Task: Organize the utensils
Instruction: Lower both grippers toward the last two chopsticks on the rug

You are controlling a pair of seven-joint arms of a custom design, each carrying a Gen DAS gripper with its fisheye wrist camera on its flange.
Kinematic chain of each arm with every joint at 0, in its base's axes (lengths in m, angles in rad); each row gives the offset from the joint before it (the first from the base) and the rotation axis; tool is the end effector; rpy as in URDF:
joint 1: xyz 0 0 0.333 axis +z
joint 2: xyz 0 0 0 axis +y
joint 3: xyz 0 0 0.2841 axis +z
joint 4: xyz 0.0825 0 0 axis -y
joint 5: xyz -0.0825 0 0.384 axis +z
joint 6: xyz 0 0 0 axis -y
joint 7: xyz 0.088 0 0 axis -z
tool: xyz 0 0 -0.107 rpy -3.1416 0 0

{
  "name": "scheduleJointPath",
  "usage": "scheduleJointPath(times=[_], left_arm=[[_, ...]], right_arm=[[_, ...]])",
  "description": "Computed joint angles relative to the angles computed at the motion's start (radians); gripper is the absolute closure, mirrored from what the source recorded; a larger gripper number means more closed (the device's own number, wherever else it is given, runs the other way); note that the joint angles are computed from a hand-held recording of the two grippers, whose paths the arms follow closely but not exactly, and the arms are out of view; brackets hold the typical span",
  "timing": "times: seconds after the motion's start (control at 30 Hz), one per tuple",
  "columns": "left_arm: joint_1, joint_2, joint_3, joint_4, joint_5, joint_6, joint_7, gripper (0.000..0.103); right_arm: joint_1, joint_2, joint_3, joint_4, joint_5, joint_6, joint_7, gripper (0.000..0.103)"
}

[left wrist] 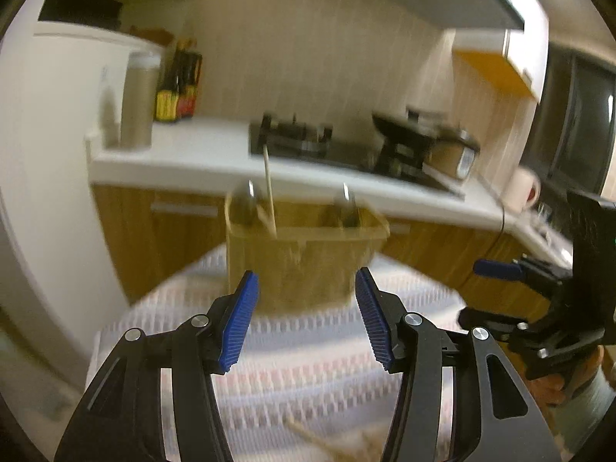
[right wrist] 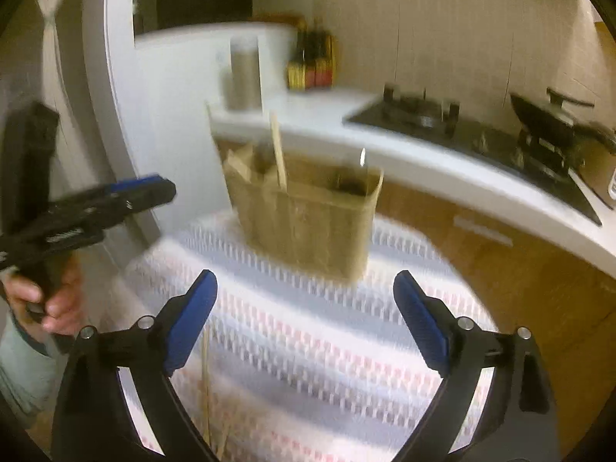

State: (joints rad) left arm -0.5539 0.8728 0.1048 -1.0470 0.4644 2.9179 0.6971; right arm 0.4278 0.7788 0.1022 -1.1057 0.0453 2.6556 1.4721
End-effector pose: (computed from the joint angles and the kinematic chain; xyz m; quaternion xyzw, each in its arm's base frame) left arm 0.6868 -0.4016 0.4081 -0.5965 0.6310 -0.4374 0.2339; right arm 0.6936 0.3707 0.4235 -0.8046 0.4565 -0.1655 0.3418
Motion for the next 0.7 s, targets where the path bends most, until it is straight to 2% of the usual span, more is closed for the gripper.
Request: scheduleJointPath(times=[0.07, 0.13, 0.2, 0.27, 0.3, 0.37, 0.5, 0.6, 0.7], left_arm=[[-0.003, -0.039, -0.029, -0.062, -0.012, -0.048, 0.006, 0.054], [0.015, -0.063, -0.076, -0.112, -0.041, -0.081, 0.022, 0.055], [0.040, -0.074, -0.121, -0.154, -0.082, -0.096, 0.033, 0.056], [0.047, -0.074, -0.138, -0.183, -0.110, -0.094, 0.029, 0.056], [0.053, -0.069, -0.150, -0.198, -0.128, -0.088, 0.026, 0.056], [0.049, -0.055, -0.151, -0.202, -0.148, -0.092, 0.016, 0.056], [0.038, 0.002, -0.155, -0.156, -0.176, -0.135, 0.004, 0.058], [0.008, 0.027, -0.126, -0.138, -0.162, -0.159, -0.033, 0.058], [-0.010, 0.044, -0.113, -0.124, -0.145, -0.178, -0.056, 0.058]], right_arm=[[0.001, -0.009, 0.009, -0.013, 0.009, -0.088, 0.005, 0.015], [-0.007, -0.014, 0.026, -0.030, 0.037, -0.176, 0.012, 0.022], [-0.014, -0.009, 0.038, -0.038, 0.065, -0.238, 0.014, 0.033], [-0.009, -0.017, 0.032, -0.084, 0.076, -0.252, 0.039, 0.052], [-0.010, -0.016, 0.034, -0.099, 0.086, -0.251, 0.049, 0.059], [-0.021, -0.020, 0.045, -0.139, 0.117, -0.240, 0.065, 0.065], [-0.015, -0.072, 0.051, -0.276, 0.134, -0.139, 0.083, 0.067], [0.000, -0.099, 0.048, -0.345, 0.114, -0.074, 0.093, 0.069], [0.049, -0.112, 0.010, -0.382, 0.042, -0.028, 0.142, 0.074]])
